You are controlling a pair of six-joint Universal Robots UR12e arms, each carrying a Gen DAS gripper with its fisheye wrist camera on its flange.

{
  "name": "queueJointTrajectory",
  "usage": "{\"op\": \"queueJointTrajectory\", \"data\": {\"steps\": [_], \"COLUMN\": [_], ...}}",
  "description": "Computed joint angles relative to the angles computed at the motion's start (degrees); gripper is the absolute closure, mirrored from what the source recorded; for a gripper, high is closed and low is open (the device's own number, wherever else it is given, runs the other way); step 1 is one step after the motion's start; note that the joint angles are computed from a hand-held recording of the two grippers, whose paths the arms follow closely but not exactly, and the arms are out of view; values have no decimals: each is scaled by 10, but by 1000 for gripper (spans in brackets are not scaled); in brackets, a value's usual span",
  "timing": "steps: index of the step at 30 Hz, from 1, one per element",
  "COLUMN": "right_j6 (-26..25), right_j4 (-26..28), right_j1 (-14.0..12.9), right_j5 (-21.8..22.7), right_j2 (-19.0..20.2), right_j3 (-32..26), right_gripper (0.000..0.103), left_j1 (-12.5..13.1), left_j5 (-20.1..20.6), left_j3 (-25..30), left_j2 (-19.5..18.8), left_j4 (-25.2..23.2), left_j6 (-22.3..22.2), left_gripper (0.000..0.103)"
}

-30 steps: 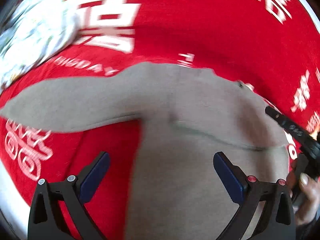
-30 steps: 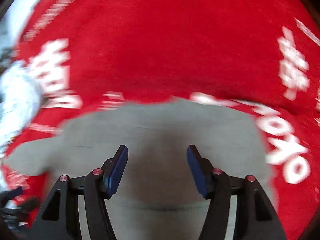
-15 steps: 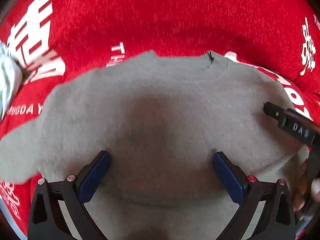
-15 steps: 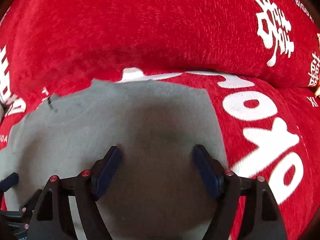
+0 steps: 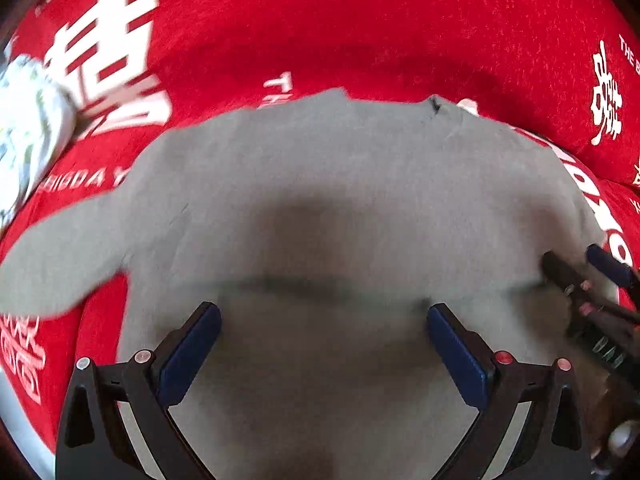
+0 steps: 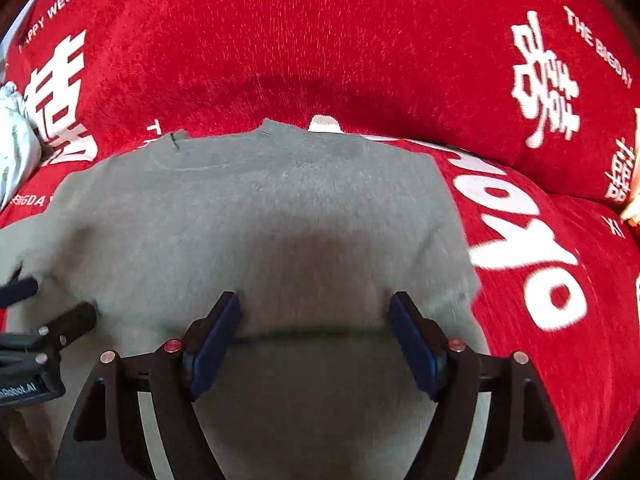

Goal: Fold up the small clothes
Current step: 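Grasp the other sleeve cuff with the left tool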

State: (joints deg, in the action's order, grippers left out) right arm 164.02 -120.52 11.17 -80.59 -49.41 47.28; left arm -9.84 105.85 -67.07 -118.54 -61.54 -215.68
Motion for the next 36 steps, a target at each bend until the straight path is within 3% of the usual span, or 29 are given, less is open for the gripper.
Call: {"op": "queueJointTrajectory", "data": {"steps": [6,9,11,12,14,18,20,24,27,28,29,30,32,33,36], "right_j6": [32,28,9,-13,-30,-28,-32,-48,-45,-45,-45,-45,-44,-44,-44], "right_j4": [-5,39,26,-16,-46,-24,-23,-34,-33,-33,-34,-35,-36,-36,-36], "right_j1": [5,13,24,32,39,31,31,40,39,40,40,40,40,40,40], "right_j5": [44,87,68,43,20,58,56,19,23,23,21,20,20,20,22], "right_j2": [-2,13,13,3,-5,-4,-4,-7,-6,-6,-7,-7,-7,-7,-7], "right_j3": [-5,-29,-15,12,32,28,29,34,34,34,34,35,35,35,35], "right_gripper": [23,22,15,10,8,2,2,1,1,1,1,1,1,1,1], "left_j1": [13,27,40,49,72,123,151,190,210,213,214,214,230,234,233], "left_j5": [6,32,55,61,62,59,53,35,22,16,18,17,-49,-70,-61], "left_j3": [-90,-129,-156,-170,-205,-280,-322,-371,-377,-380,-377,-372,-382,-389,-390], "left_j2": [60,93,116,129,157,217,248,276,274,274,271,267,264,263,266], "left_j4": [46,45,30,18,8,5,25,88,136,152,159,163,212,230,229], "left_j6": [-77,-131,-177,-202,-248,-348,-393,-421,-366,-356,-347,-321,-285,-291,-283], "left_gripper": [0,0,0,0,0,0,0,0,1,5,26,62,95,95,95]}}
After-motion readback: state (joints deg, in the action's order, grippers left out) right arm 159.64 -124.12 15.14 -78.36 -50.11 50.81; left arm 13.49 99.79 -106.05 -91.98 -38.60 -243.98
